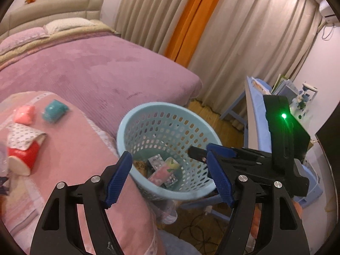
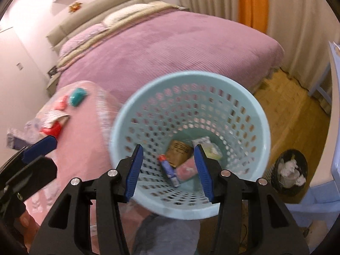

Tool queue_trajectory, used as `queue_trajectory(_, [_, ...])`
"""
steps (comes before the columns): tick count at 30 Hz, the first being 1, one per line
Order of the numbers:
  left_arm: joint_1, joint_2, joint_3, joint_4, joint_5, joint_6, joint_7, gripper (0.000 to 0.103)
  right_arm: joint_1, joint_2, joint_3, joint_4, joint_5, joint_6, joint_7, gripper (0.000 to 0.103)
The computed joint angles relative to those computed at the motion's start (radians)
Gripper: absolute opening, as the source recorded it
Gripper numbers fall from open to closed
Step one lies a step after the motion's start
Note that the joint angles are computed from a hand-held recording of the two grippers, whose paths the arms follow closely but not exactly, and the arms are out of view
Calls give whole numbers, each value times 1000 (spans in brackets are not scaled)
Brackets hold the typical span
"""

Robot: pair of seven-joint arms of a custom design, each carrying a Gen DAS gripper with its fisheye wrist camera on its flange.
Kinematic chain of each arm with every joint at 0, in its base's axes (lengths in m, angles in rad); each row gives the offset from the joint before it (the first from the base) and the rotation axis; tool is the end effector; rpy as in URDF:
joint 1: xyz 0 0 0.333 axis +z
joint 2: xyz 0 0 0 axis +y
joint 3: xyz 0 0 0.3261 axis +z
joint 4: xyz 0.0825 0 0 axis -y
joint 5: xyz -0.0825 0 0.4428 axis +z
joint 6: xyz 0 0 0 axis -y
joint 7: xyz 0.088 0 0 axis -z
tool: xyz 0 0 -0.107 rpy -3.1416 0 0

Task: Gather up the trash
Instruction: 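Grasp the small white carton with the right gripper while the left gripper grasps the orange bag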

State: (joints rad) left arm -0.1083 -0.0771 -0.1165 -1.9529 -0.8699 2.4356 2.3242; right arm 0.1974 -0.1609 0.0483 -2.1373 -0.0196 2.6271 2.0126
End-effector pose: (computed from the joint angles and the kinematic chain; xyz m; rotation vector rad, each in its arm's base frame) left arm 0.6192 -0.1454 0.5667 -1.4558 2.3442 -1.3023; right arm 0.5850 0.1484 0.5372 -1.6240 1.9468 -0.3922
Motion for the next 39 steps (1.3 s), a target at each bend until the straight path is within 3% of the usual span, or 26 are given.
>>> queue_trajectory(7, [-1, -153, 52, -138, -49, 49, 74, 71, 64, -8, 12, 18, 92, 80, -115, 47])
queue_trajectory(19, [42, -307, 182, -285, -4, 146, 45, 71, 172, 115, 66, 176, 210, 88, -306, 47])
queue_trajectory(29, [135, -274, 240, -294, 102, 216, -68, 71, 243, 274, 115, 367, 174, 111, -362, 48])
queue_trajectory(32, [153, -240, 247, -274, 130, 206, -78, 71, 265, 320, 119, 426, 139, 139, -351, 63])
queue_trajectory(39, [184, -194, 226, -258, 160, 189, -57, 71, 322, 441, 95, 589, -2, 86, -267, 64])
